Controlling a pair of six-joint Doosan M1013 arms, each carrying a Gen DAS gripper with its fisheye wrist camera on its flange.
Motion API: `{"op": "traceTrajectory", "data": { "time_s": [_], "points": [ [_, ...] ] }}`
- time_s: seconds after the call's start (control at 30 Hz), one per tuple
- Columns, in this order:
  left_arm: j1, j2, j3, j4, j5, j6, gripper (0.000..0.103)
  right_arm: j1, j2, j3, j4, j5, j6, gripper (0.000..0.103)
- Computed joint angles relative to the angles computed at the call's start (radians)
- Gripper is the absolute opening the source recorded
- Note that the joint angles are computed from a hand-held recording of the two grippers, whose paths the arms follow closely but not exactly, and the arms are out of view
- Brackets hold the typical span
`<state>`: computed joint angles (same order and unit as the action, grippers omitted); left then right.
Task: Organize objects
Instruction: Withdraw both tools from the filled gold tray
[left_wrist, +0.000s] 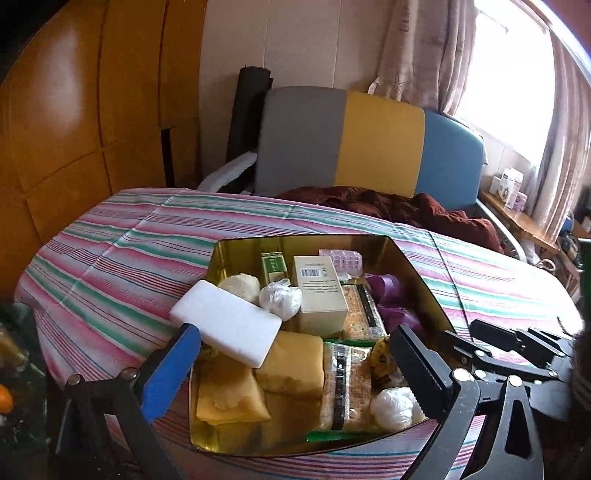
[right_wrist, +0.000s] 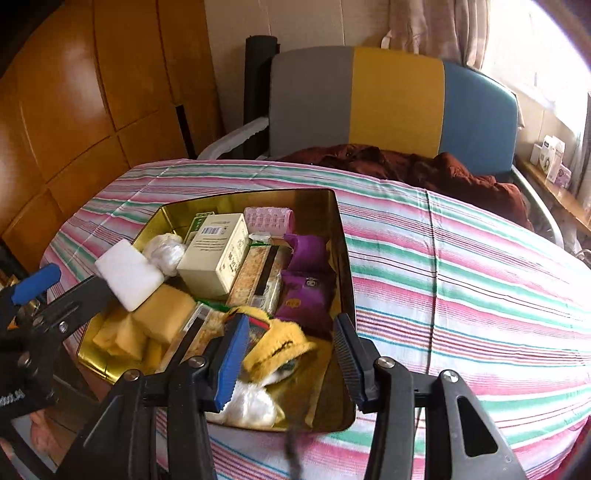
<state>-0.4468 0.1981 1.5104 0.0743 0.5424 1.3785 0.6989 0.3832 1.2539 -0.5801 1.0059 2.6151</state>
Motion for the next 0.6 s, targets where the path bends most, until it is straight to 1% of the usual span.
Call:
{"op": "traceTrajectory", "data": {
  "time_s": [0.07, 0.1, 0.17, 0.23, 0.37, 0.47, 0.6],
  "points": [
    [-0.018, -0.003, 0.005, 0.121, 0.01, -0.105, 0.103, 0.006, -0.002, 0.003, -0.008, 0.0, 0.006, 0.048],
    [-0.022, -0.005, 0.007, 0.148, 0.014, -0.125, 0.103, 0.009, -0.003, 0.004, -0.013, 0.001, 0.01, 0.048],
    [-0.018, -0.01, 0.015, 0.107, 0.005, -0.098, 0.103, 0.012, -0.005, 0.006, -0.014, 0.0, 0.011, 0.048],
    [-0.018, -0.016, 0.023, 0.117, 0.002, -0.12, 0.103, 0.017, -0.006, 0.007, -0.024, 0.003, 0.019, 0.048],
    [-0.011, -0.029, 0.04, 0.094, -0.013, -0.134, 0.103, 0.03, -0.009, 0.01, -0.08, 0.019, 0.07, 0.048],
    [-0.011, -0.032, 0.045, 0.122, -0.011, -0.179, 0.103, 0.034, -0.01, 0.01, -0.098, 0.023, 0.079, 0.048],
    [-0.012, -0.036, 0.051, 0.138, -0.021, -0.201, 0.103, 0.033, -0.007, 0.007, -0.089, 0.021, 0.07, 0.048]
  ]
}}
